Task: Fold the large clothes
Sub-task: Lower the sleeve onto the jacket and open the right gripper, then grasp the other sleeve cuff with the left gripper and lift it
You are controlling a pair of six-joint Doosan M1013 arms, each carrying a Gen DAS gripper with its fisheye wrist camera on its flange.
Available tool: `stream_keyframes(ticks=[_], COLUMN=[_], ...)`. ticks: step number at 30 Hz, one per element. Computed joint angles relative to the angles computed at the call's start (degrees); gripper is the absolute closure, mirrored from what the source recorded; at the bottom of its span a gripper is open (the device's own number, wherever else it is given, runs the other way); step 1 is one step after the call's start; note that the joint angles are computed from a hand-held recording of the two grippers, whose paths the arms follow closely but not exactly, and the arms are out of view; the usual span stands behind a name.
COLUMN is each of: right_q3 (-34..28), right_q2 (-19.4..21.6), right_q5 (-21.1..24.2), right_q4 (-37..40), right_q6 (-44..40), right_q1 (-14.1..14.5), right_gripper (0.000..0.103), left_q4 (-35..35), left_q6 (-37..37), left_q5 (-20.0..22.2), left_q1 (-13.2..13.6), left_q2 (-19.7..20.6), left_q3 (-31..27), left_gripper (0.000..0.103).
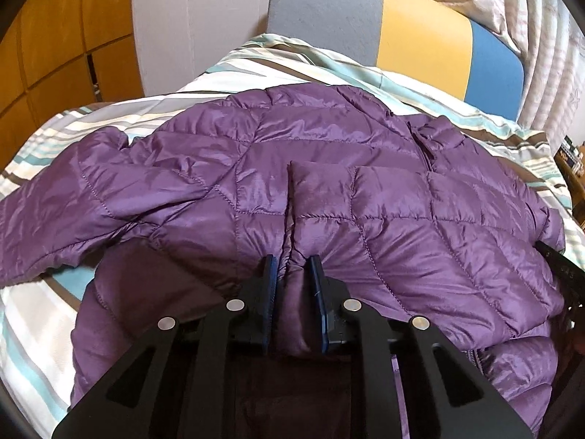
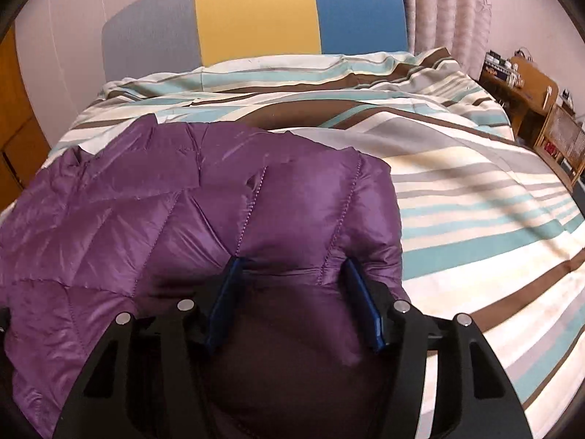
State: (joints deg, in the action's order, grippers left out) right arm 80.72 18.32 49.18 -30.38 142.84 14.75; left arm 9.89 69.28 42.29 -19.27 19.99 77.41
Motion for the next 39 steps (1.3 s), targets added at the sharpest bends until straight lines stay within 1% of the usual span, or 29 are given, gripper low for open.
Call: stream_keyframes(ticks=[4,7,9,11,14,16,18,20,22,26,27,28,29,30,31,32,33,34,35,37,39], right_q3=[0.64,1.26,2.09,2.88,4.88,5.27,5.07,5.01,4.25,4.65,4.81,4.91,4.83,4.76,4.80,4.78,4.88,4.92,4.88,4.86,4.89], right_q2=[-0.20,-0.71,-1.69,-2.86,-5.06,-5.43,-4.73,-4.03,-3.17,-2.98,-3.07,-3.09,-3.06,-2.98,-2.97,-2.99,-3.07,-3.10,-3.10,-3.11,-3.14], right_q5=[-0.57,-1.36,-2.24,-1.83,-2.58,-1.40,1.67,2.20,4.06,4.33,4.14,4.17,4.37,4.60,4.67,4.62,4.43,4.35,4.41,4.48,4.47], right_q4=[-0.68,-1.46,-2.59,-3.95,-3.03,-3.77,-3.87,-3.37,-5.40,-7.32,-7.35,-7.60,-7.77,-8.09,-8.27,-8.18,-8.09,-8.05,-8.05,-8.08,-8.16], right_q6=[0.60,1.56,2.80,4.10,3.42,2.98,1.35,0.42,0.70,2.00,2.17,2.47,2.45,2.52,2.65,2.60,2.69,2.73,2.74,2.76,2.83], right_q1=[0.10,0.25,0.52,1.32,2.67,3.45,4.07,4.11,4.77,5.27,5.20,5.26,5.28,5.36,5.42,5.36,5.30,5.29,5.31,5.32,5.32], right_gripper=[0.044,0.044,0.043,0.043,0.043,0.043,0.041,0.041,0.040,0.038,0.038,0.037,0.037,0.037,0.037,0.037,0.036,0.036,0.036,0.035,0.035], left_q4=[2.51,2.30,1.69,0.76,0.37,0.15,-0.74,-1.23,-1.00,-1.70,-2.89,-5.24,-8.64,-11.19,-13.13,-12.21,-10.07,-8.06,-8.19,-9.83,-8.45], left_q6=[-0.84,-0.71,-0.47,-0.07,0.08,0.20,0.70,1.11,1.07,1.39,2.08,3.65,6.10,7.92,9.35,8.54,6.70,4.78,4.44,4.76,2.71], left_q5=[0.56,0.51,0.32,0.02,-0.16,-0.30,-0.55,-0.72,-0.66,-0.74,-0.84,-1.12,-1.30,-1.37,-1.57,-1.75,-2.30,-3.56,-4.67,-5.93,-6.53], left_q1=[-0.56,-0.50,-0.38,-0.18,-0.08,-0.01,0.19,0.30,0.27,0.40,0.61,0.99,1.53,1.94,2.27,2.19,2.02,2.02,2.41,3.57,4.72], left_q2=[0.29,0.28,0.26,0.21,0.18,0.15,0.10,0.09,0.12,0.08,0.02,-0.14,-0.42,-0.72,-1.27,-1.80,-2.42,-3.31,-4.06,-5.05,-5.91], left_q3=[-0.26,-0.25,-0.21,-0.11,-0.02,0.06,0.15,0.20,0.16,0.17,0.17,0.25,0.40,0.58,0.99,1.38,1.96,2.91,3.70,4.63,5.40], left_gripper=[0.084,0.084,0.084,0.084,0.084,0.084,0.083,0.081,0.081,0.081,0.076,0.066,0.058,0.043,0.031,0.026,0.018,0.015,0.014,0.014,0.014])
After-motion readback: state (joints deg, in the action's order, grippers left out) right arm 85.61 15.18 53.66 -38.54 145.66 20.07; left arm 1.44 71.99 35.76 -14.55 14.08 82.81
